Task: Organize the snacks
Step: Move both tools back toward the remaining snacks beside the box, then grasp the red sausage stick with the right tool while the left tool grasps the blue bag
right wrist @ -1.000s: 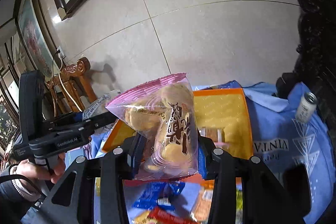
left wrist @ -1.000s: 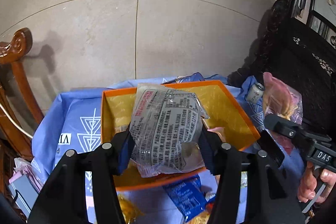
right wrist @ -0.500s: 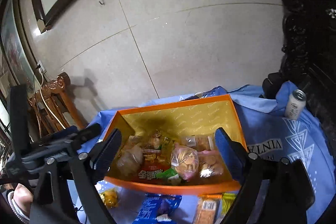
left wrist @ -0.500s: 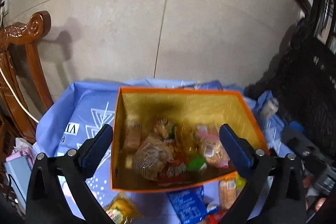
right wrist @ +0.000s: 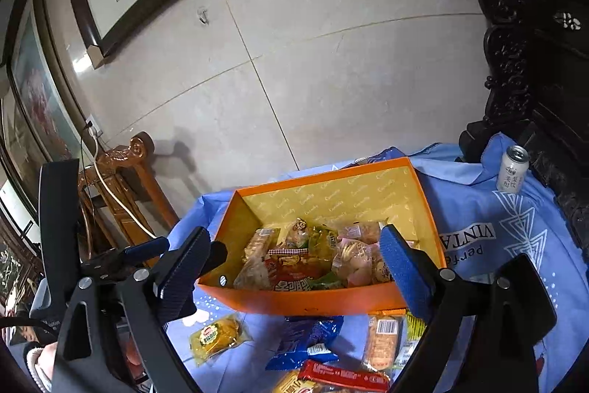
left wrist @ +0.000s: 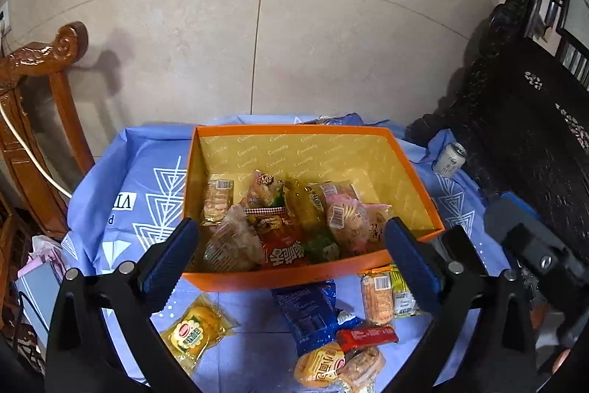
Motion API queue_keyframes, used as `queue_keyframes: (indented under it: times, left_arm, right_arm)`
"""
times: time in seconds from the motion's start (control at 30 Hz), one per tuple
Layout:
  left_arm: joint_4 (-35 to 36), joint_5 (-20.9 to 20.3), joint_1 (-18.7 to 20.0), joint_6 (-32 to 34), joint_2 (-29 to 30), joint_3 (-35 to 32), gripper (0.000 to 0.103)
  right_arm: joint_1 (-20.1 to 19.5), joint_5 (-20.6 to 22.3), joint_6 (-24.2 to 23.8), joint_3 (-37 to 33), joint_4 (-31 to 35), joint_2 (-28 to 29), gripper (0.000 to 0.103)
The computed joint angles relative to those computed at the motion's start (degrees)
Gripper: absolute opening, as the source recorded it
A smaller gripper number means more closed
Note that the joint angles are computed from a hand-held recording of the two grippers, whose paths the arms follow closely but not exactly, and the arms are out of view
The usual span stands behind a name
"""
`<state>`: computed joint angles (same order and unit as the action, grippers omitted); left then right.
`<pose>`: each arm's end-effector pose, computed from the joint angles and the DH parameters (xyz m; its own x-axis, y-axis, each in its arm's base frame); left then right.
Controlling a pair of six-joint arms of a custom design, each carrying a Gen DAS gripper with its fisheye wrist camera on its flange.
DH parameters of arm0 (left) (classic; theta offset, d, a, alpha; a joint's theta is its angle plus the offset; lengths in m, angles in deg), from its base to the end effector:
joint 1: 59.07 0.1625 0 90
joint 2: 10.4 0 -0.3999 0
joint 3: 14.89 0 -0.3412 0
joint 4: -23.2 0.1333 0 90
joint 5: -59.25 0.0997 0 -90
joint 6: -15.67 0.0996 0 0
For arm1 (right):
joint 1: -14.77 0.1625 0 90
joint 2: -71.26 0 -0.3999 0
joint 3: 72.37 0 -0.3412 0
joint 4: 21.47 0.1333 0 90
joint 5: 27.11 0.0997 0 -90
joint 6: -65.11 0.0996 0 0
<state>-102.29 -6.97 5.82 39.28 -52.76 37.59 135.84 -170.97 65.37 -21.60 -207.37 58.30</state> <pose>-0.1657 -0.7623 0.3324 -0.6729 0.5402 -0.5054 0.7126 0.6568 -0.2467 0.4385 -0.6253 0.0966 -0.8602 0.2849 0.4230 -0.2689 0.4515 -0.8508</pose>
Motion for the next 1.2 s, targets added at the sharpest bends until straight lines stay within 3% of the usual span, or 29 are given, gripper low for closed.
queue_keyframes:
  times: [0.17,0.3,0.43,0.5,0.6,0.77,0.8,0.9,1.13,1.17,1.2]
  left_arm:
    - [-0.5,0.3,0.0,-1.9,-1.7,1.5,0.099]
    - [-10.4,5.4,-1.1,-0.7,-3.8,7.9,0.099]
    - [-13.5,8.6,-1.7,-4.9,-5.7,12.9,0.099]
    - [-13.4,10.7,-1.9,-5.9,-7.0,16.0,0.099]
    - [-13.3,10.1,-1.1,-4.2,-9.6,20.4,0.099]
    - [-11.6,5.8,3.5,2.1,-11.1,21.5,0.099]
    - [-11.4,4.2,4.7,3.8,-11.3,21.3,0.099]
    - [-8.4,4.4,6.8,5.9,-10.5,19.3,0.099]
    - [2.1,-2.2,10.4,6.8,-6.2,10.0,0.099]
    - [2.8,-2.5,10.4,7.8,-5.4,9.0,0.099]
    - [3.9,-3.0,10.5,8.7,-4.5,7.7,0.099]
  right_arm:
    - [1.2,-1.7,-1.1,4.1,-0.7,-2.0,0.094]
    - [0.6,1.7,-6.2,13.9,-6.1,-7.1,0.094]
    - [-1.8,6.9,-1.8,26.5,-0.5,-15.6,0.095]
    - [-2.8,7.9,0.2,30.6,1.5,-17.7,0.095]
    - [-4.3,10.7,3.1,35.0,1.1,-18.1,0.095]
    - [-5.5,10.9,-0.3,32.2,1.7,-11.6,0.093]
    - [-5.9,11.0,-1.2,30.5,2.7,-9.8,0.088]
    - [-6.9,10.1,0.6,25.5,9.5,-6.6,0.073]
    - [-8.4,7.8,1.0,18.0,21.5,-2.6,0.072]
    - [-8.3,6.6,0.8,17.4,21.7,-2.1,0.068]
    - [-8.4,6.6,1.7,16.9,23.4,-2.1,0.042]
